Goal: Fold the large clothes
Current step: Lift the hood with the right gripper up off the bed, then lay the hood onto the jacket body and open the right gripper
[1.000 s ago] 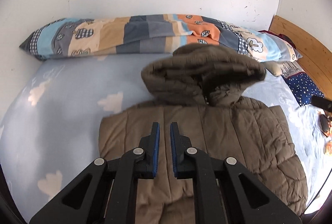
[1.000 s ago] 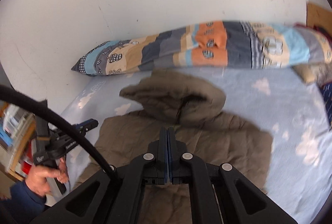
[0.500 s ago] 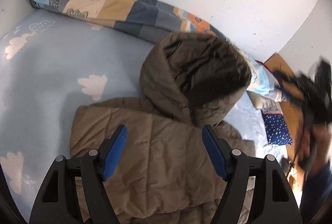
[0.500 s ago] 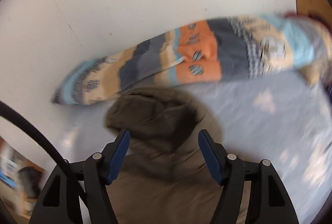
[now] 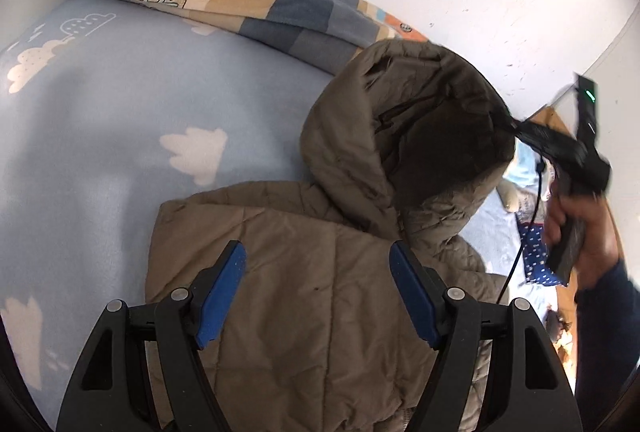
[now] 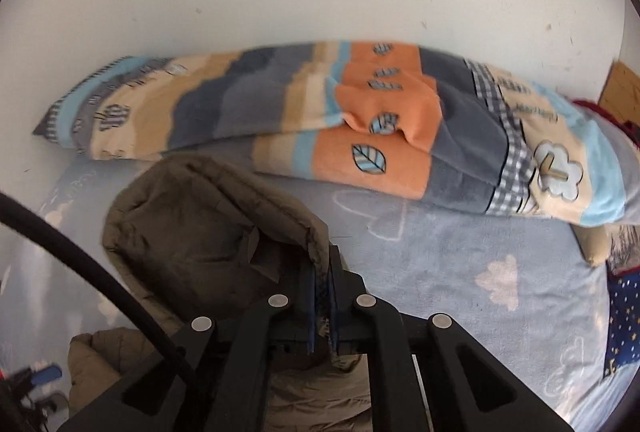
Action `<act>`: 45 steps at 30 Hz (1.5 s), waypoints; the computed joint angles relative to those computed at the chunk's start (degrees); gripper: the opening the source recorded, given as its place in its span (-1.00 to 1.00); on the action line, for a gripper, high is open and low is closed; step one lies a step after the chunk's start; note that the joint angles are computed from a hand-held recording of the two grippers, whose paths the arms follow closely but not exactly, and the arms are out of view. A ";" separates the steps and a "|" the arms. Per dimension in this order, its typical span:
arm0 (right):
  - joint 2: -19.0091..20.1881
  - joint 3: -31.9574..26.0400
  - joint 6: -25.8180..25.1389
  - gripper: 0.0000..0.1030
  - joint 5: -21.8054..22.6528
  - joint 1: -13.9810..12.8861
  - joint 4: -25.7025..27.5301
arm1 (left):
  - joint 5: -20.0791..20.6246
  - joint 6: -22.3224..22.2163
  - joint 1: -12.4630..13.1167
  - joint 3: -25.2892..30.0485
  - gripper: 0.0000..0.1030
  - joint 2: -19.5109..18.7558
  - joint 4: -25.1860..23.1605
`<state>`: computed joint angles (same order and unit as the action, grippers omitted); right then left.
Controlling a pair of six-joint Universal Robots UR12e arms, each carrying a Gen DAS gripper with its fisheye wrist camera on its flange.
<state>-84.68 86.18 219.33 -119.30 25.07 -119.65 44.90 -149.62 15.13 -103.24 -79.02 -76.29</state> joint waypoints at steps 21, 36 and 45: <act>-10.14 13.32 10.44 -0.90 -5.23 20.35 3.80 | 1.05 16.87 -0.02 -6.98 0.42 12.31 -4.05; -8.92 13.60 8.59 -0.76 1.99 18.35 11.40 | -5.05 9.27 -0.65 -14.57 0.42 16.02 24.28; -10.55 13.89 8.14 -0.44 5.11 18.54 8.28 | 11.75 12.16 -10.32 -13.53 0.43 13.23 22.81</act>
<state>-95.24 100.07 227.47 -114.19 43.61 -111.37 56.65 -137.46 4.81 -116.77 -65.79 -53.48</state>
